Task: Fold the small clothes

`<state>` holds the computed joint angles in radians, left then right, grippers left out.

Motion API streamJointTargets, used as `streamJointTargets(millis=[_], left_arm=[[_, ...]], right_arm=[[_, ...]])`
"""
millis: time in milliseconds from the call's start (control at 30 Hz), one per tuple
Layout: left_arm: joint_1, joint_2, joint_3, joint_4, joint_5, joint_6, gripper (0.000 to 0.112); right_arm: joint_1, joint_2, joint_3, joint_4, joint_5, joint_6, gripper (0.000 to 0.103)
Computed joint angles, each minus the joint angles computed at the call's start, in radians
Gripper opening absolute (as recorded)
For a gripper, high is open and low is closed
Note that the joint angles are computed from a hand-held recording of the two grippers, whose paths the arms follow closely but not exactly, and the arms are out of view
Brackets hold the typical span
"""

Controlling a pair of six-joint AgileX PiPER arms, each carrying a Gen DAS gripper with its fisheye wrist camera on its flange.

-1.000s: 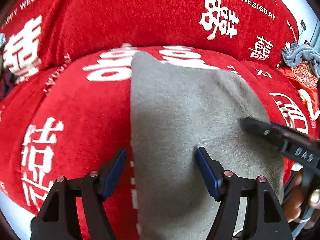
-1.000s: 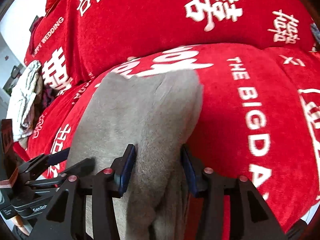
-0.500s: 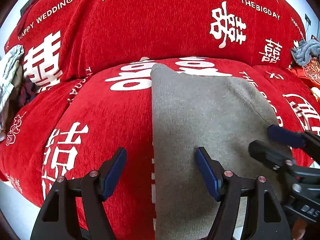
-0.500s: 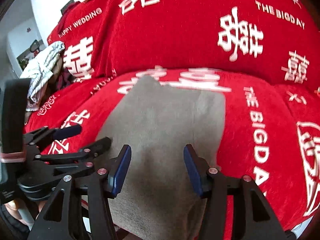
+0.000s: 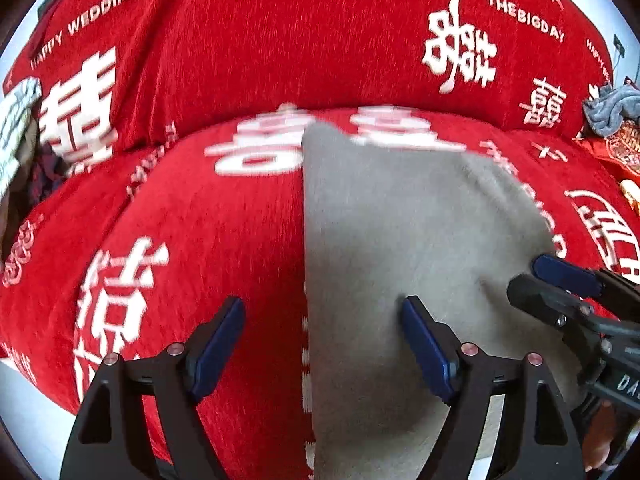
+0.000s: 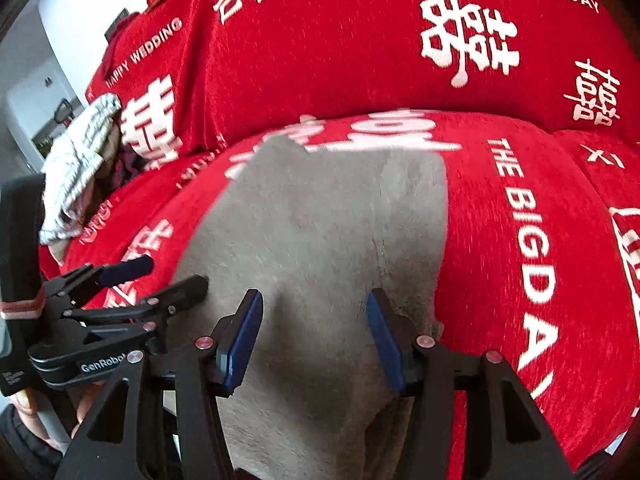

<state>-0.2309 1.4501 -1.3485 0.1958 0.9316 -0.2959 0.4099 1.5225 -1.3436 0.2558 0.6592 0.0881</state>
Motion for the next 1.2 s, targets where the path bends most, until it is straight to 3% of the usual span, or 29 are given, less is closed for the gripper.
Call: streamJointTargets(millis=[67, 133, 233, 400, 733, 900, 1033, 1100, 1200], left_arm=[[-0.027, 0.049, -0.080, 0.057, 0.042, -0.033, 0.081], [-0.040, 0.120, -0.167, 0.097, 0.104, -0.056, 0.081], [-0.026, 0.236, -0.292, 0.073, 0.200, -0.038, 0.081], [-0.039, 0.266, -0.323, 0.084, 0.223, -0.050, 0.081], [-0.141, -0.005, -0.026, 0.219, 0.071, -0.220, 0.081], [-0.178, -0.087, 0.067, 0.260, 0.051, -0.286, 0.081], [-0.190, -0.134, 0.130, 0.224, 0.044, -0.260, 0.081], [-0.236, -0.176, 0.168, 0.288, 0.041, -0.316, 0.081], [-0.310, -0.250, 0.210, 0.389, 0.023, -0.414, 0.081]], right_arm=[[-0.023, 0.055, -0.087, -0.002, 0.043, 0.005, 0.058], [-0.067, 0.159, -0.223, 0.071, 0.150, -0.031, 0.058], [-0.103, 0.270, -0.355, 0.111, 0.245, -0.030, 0.058], [-0.090, 0.316, -0.442, 0.063, 0.326, -0.022, 0.060], [0.031, 0.023, -0.076, -0.107, 0.112, 0.086, 0.061], [0.052, -0.076, 0.053, -0.021, 0.073, 0.029, 0.064], [0.114, -0.109, 0.150, -0.199, 0.065, 0.194, 0.066], [0.147, -0.145, 0.195, -0.266, 0.048, 0.249, 0.066], [0.257, -0.202, 0.224, -0.497, 0.056, 0.449, 0.066]])
